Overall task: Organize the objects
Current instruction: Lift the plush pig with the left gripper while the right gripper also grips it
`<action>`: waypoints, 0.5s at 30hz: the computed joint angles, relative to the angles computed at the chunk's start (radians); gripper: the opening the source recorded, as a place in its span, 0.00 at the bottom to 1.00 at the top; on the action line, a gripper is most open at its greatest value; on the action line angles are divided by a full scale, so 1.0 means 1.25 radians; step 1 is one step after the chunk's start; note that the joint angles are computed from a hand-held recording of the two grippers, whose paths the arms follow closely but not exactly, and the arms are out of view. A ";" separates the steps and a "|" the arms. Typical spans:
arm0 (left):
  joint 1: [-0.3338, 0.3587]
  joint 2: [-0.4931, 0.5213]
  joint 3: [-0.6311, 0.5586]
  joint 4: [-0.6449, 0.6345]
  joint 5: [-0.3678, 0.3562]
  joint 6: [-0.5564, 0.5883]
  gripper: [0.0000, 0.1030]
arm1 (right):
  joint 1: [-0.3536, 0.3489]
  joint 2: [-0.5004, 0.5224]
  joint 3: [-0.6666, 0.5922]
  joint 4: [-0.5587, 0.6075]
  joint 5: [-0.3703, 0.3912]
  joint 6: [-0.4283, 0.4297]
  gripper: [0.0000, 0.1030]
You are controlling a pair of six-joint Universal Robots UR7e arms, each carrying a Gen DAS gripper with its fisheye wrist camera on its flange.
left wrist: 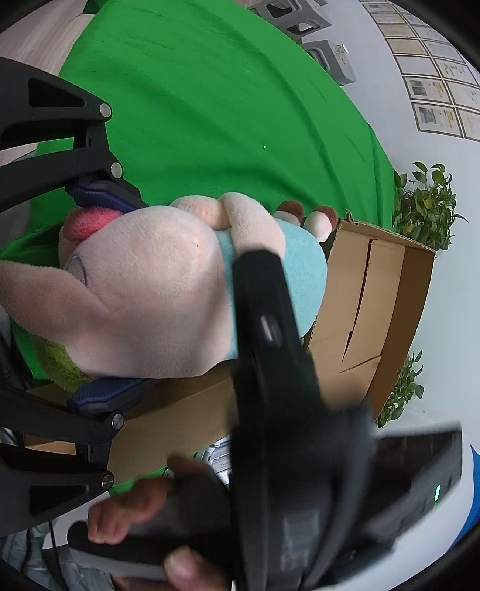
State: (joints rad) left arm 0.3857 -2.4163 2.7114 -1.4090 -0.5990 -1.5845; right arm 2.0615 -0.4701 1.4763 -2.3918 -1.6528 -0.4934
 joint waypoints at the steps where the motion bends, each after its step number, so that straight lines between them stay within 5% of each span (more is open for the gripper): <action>1: -0.004 0.000 -0.002 0.015 -0.001 -0.011 0.68 | 0.003 0.010 -0.013 0.017 -0.007 0.003 0.99; 7: -0.008 -0.003 -0.003 0.025 -0.002 -0.007 0.67 | 0.022 0.025 -0.001 -0.024 -0.082 -0.008 0.93; 15: -0.042 0.070 -0.037 0.088 -0.002 -0.054 0.62 | 0.010 -0.003 0.030 -0.064 -0.059 -0.040 0.70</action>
State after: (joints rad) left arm 0.3335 -2.3284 2.6657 -1.2995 -0.6011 -1.6525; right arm 2.0735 -0.4737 1.5141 -2.4718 -1.7267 -0.5434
